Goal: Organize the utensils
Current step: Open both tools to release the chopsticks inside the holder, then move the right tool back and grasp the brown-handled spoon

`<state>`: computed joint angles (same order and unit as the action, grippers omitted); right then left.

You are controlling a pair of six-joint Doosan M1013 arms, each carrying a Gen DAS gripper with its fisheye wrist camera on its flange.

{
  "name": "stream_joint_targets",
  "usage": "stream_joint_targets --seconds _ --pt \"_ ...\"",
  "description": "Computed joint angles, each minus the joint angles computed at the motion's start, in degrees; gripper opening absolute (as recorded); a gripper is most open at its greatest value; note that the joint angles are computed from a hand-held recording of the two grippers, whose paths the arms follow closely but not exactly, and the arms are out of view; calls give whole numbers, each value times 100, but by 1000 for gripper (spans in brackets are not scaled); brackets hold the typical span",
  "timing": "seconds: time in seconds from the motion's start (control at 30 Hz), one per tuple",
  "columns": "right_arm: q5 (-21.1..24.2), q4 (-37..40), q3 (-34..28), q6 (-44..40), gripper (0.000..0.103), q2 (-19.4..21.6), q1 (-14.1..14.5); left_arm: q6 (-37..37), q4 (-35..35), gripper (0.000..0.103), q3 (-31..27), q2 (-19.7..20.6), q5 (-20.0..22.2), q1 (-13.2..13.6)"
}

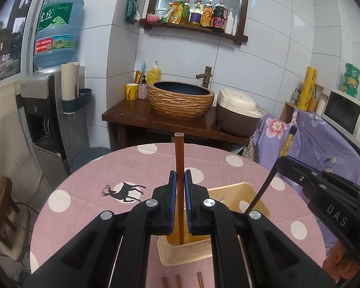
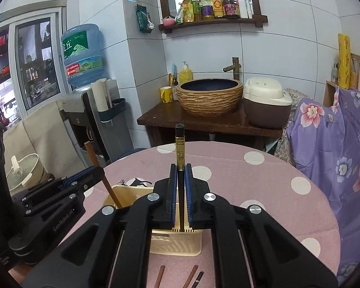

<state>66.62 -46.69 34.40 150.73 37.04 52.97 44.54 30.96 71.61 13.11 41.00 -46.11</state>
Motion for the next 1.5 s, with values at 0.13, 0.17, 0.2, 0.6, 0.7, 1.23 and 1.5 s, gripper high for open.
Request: stream_joint_targets --seconds 0.13,0.17,0.2,0.6,0.7,1.23,1.5 --pt "-116 -174 185 157 8 -85 28 141 -188 8 73 -59 -140 27" --pt "-204 -289 308 253 8 -146 51 222 -247 9 93 -78 -169 31" --pt "-253 -415 408 342 9 -196 79 260 -249 12 135 -111 -197 21" --pt "188 -1629 1725 1199 98 -765 579 -1872 2012 91 1719 -1055 -702 -398" --pt "444 -1411 1957 1457 98 -831 665 -2192 2152 97 2032 -1202 -648 -446" --pt "988 245 2462 2130 63 -753 906 -2050 1392 97 2537 -1332 538 -728" --pt "811 716 2294 2018 48 -580 868 -2114 1341 97 2580 -1375 490 -765"
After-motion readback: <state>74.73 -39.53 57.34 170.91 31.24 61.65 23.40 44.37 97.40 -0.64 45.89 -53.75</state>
